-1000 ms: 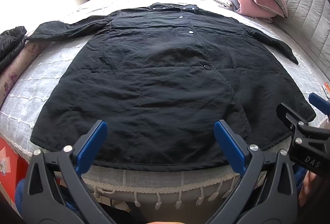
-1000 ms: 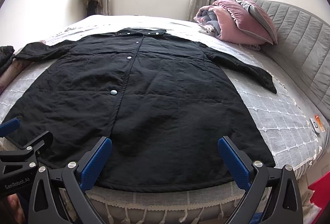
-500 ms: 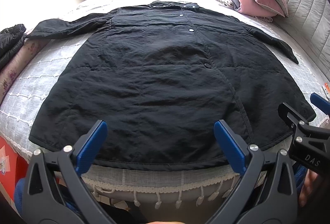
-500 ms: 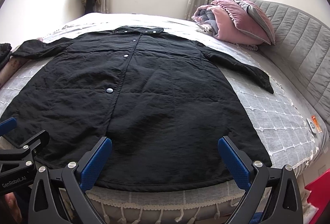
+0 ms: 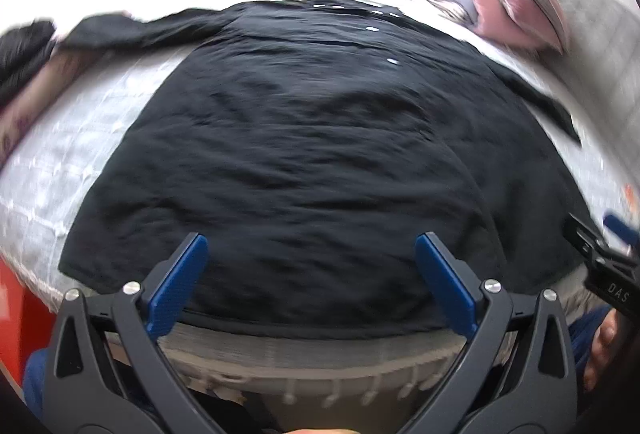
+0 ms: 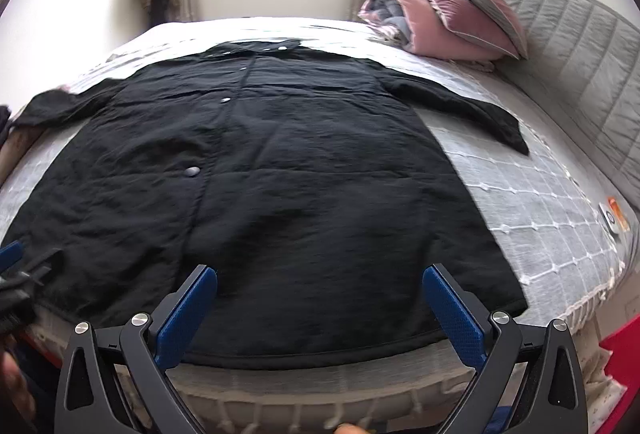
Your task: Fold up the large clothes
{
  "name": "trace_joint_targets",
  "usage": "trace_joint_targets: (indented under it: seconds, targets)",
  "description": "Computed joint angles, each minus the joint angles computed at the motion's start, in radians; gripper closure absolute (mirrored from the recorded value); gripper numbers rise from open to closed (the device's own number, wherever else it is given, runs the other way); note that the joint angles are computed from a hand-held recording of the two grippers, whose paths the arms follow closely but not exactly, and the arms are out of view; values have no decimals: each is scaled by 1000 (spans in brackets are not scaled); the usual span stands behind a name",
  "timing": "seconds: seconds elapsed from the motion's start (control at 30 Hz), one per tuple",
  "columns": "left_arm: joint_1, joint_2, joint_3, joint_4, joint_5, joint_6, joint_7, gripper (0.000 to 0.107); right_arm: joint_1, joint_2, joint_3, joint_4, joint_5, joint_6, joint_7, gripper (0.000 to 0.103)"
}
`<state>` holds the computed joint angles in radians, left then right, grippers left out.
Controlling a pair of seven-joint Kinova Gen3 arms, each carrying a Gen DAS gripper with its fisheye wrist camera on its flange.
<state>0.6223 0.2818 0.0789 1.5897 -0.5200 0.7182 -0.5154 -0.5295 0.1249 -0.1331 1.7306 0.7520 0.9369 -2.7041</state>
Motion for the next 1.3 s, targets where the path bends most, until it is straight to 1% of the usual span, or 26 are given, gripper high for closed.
trace_joint_targets:
  seconds: [0.03,0.07,0.13,0.2,0.27,0.33,0.37,0.43,0.5,0.57,0.6,0.63,0.7,0.73,0.77,0.83,0.87,0.9,0.97,1.03,1.07,1.1,1.13,1.2,1.27,1.3]
  targets:
    - [-9,-10,-12,12,0,0,14,5,-11,-4,21,0,-2,11,-4,0]
    - [-28,-24,-19,29,12,-10,23,5,-30,-12,61,4,-3,20,-17,0]
    - [-59,-49,-36,58,16,-9,53,5,-51,-34,144,0,-53,28,3,0]
    - [-99,-66,-46,81,30,0,82,5,-9,-47,193,0,-135,6,45,0]
    - [-156,-84,-42,118,70,-17,95,6,82,-69,179,39,-216,-69,60,0]
    - [-203,-98,-39,155,108,-39,105,13,175,-89,145,69,-297,-141,89,0]
    - [-224,-100,-32,164,134,-40,93,14,221,-92,127,74,-338,-156,114,0]
    - [-274,-105,-16,188,205,-69,36,20,295,-94,100,62,-419,-143,167,0]
    - [-301,-109,-10,214,243,-106,-6,22,388,-91,55,69,-501,-164,200,1]
    - [-299,-115,-11,226,240,-122,-13,27,481,-93,18,97,-582,-230,230,3]
    - [-300,-118,-12,233,238,-134,-15,33,527,-94,-6,105,-623,-249,247,4]
    - [-307,-119,-11,238,247,-145,-28,36,571,-93,-28,113,-663,-269,260,5]
    - [-324,-121,-5,243,288,-154,-61,37,603,-96,-29,126,-742,-283,302,10]
    - [-332,-126,-5,249,304,-164,-72,38,595,-103,-1,133,-763,-287,298,24]
    - [-346,-133,-3,259,330,-179,-92,39,573,-114,45,148,-768,-301,278,36]
    - [-361,-143,-5,277,359,-201,-110,44,531,-152,117,190,-751,-340,221,37]
    - [-363,-147,-6,284,366,-207,-112,46,520,-149,126,189,-749,-341,217,37]
    - [-364,-148,-7,287,368,-211,-114,48,519,-133,116,176,-743,-325,230,37]
    - [-365,-147,-7,288,368,-210,-118,49,526,-112,79,148,-683,-280,217,39]
    - [-368,-146,-5,287,379,-213,-128,54,491,-115,93,131,-602,-231,147,39]
    - [-371,-145,-4,287,387,-216,-135,56,495,-115,84,129,-578,-221,112,39]
    - [-372,-144,-4,287,392,-220,-139,62,489,-118,93,137,-570,-226,94,39]
    - [-368,-144,-7,288,387,-222,-134,73,486,-116,102,141,-578,-231,92,39]
    - [-366,-145,-6,291,384,-225,-140,86,510,-84,70,120,-612,-224,137,39]
    - [-359,-147,-4,292,371,-234,-143,94,485,-58,61,80,-595,-177,188,39]
    - [-346,-151,-9,291,350,-232,-126,97,445,-61,80,71,-562,-160,190,44]
